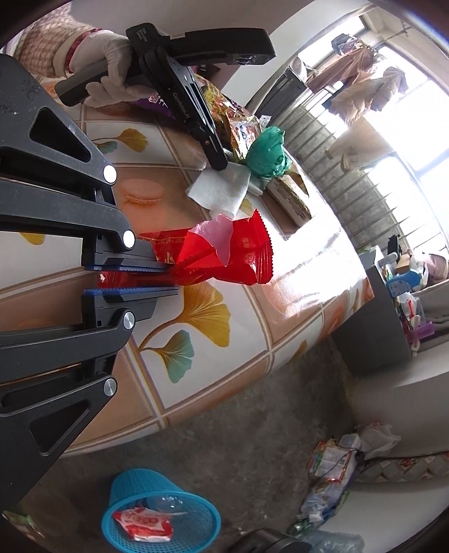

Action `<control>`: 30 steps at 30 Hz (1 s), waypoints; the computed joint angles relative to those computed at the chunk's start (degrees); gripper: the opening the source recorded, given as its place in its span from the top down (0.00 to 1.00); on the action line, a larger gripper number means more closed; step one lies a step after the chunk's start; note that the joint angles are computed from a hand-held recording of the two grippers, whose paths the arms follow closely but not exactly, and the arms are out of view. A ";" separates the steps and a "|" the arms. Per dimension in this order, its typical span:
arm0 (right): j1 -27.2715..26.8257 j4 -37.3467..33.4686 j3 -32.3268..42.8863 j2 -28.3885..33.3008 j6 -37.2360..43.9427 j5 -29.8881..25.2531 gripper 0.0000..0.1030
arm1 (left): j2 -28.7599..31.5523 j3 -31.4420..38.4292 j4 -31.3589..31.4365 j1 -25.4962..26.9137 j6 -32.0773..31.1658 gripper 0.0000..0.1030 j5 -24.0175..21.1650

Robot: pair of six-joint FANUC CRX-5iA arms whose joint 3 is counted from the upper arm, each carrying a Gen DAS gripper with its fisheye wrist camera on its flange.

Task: Collect trash
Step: 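Grasp the red candy wrapper with the right tool while the left tool grasps the white tissue, then carry the red wrapper and tissue over the blue wastebasket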

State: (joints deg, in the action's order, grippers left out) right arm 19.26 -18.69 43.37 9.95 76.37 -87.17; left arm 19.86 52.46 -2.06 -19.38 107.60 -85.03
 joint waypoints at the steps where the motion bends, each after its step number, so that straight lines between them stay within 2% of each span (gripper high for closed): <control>1: -0.17 -0.14 -0.04 -0.10 -0.04 0.06 0.95 | -0.86 -1.13 1.14 0.16 -0.35 0.97 0.60; 6: -0.39 0.05 -0.25 -0.62 -0.30 0.64 0.95 | -5.31 -6.45 6.32 0.85 -2.23 0.97 3.98; 18: -0.56 1.47 -0.34 -2.01 -1.74 2.19 0.95 | -10.90 -10.66 11.83 1.09 -4.66 0.97 9.79; 22: -0.81 2.02 -0.78 -3.11 -2.13 3.72 0.95 | -9.86 -8.23 12.50 0.55 -5.99 0.97 10.54; 30: -2.51 3.36 -1.83 -4.82 -3.51 6.33 0.95 | -2.78 2.79 14.01 -1.80 -8.04 0.97 9.17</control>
State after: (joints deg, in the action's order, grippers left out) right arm 16.75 -15.34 41.54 5.13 72.86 -80.84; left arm 17.08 55.26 11.95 -21.18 99.56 -75.86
